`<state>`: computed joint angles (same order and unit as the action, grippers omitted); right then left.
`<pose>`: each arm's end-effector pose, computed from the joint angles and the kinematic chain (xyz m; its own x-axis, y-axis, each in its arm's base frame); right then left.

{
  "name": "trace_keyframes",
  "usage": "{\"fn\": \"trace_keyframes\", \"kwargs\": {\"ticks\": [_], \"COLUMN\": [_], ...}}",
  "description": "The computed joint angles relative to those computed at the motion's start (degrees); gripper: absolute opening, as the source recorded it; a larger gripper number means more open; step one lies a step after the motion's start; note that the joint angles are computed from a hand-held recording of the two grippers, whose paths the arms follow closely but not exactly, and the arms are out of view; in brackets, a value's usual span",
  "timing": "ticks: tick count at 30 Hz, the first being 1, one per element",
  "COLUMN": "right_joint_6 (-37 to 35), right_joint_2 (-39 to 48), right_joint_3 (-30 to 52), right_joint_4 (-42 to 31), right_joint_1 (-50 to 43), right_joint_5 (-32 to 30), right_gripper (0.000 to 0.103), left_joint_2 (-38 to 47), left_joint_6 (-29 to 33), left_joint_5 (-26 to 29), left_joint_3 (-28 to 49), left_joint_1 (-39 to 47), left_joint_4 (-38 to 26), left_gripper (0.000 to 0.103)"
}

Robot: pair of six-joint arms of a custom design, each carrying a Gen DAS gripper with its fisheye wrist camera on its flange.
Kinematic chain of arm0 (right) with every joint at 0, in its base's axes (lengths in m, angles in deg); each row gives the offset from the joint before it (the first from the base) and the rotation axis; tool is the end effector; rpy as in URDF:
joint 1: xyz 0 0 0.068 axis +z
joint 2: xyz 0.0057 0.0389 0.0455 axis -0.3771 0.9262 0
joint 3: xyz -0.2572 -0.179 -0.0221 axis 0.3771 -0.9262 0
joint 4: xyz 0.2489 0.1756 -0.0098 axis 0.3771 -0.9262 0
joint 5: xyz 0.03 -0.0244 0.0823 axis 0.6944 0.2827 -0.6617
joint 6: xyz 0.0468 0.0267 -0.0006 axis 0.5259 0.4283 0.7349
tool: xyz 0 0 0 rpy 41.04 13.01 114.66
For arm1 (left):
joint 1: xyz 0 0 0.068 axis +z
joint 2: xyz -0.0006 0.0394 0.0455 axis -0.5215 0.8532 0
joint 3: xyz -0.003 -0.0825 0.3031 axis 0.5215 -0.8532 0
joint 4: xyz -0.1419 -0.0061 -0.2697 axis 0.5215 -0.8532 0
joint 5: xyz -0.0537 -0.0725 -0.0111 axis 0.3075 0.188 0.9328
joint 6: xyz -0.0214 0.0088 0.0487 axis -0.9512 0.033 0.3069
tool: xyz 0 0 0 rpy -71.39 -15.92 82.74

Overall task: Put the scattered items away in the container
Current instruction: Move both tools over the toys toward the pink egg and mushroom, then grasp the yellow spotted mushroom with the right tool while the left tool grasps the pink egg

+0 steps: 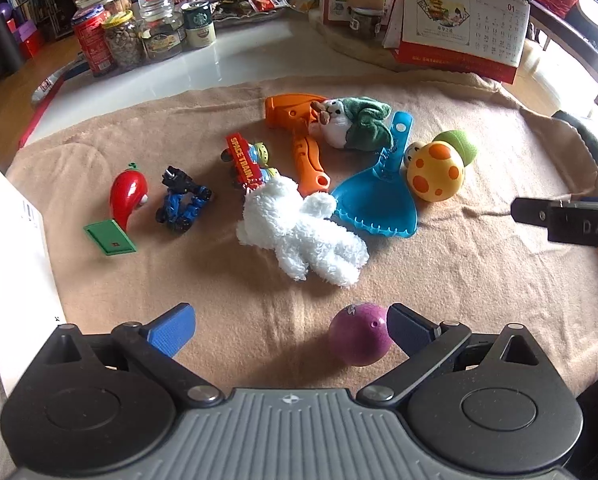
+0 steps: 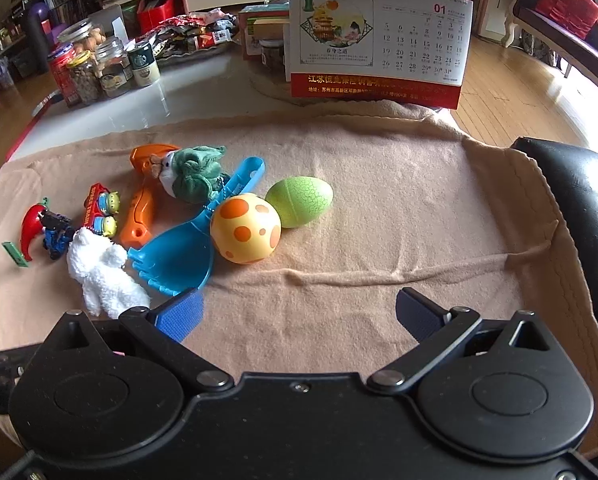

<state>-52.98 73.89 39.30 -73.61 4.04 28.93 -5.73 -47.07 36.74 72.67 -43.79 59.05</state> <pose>0.1907 0.0819 0.1314 -0.8120 0.1368 -0.5674 0.1448 0.9890 0.0312 0.2261 -0.0527 0.1365 -0.7827 0.4307 -0.4493 0.4662 0.8840 0.0353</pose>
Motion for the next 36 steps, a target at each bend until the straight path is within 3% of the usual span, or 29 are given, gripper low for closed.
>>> {"fn": "trace_keyframes", "kwargs": {"ticks": [4,7,10,12,21,28,36], "right_joint_6": [-2.0,-2.2,-2.6,-2.9,-1.4,-2.1,-2.5], "right_joint_2": [5.7,11.3,17.7,22.4,31.4,30.0,19.0], "right_joint_3": [-1.1,0.8,4.2,7.0,11.4,9.8,1.9], "right_joint_4": [11.2,15.6,16.9,16.6,19.4,19.6,13.5], "right_joint_1": [-3.8,-4.6,-5.5,-6.9,-8.0,-7.6,-6.9], "right_joint_5": [-6.2,-6.6,-6.3,-7.8,-13.2,-12.1,-10.8], "right_gripper": [0.098,0.098,0.088,0.073,0.063,0.063,0.063], "left_joint_2": [3.6,5.9,8.1,9.1,8.7,8.1,7.6], "left_joint_6": [3.6,4.4,3.8,3.6,4.9,6.1,5.9], "left_joint_5": [-1.8,-1.8,0.1,1.1,2.7,3.5,3.9], "left_joint_3": [-1.3,-1.5,-0.7,-0.2,-0.2,-0.6,-0.5], "left_joint_1": [-0.8,0.2,2.3,3.4,6.0,6.2,4.3], "left_joint_4": [4.4,6.2,6.1,6.0,5.7,5.3,4.5], "left_gripper": [0.102,0.102,0.102,0.102,0.102,0.102,0.102]}}
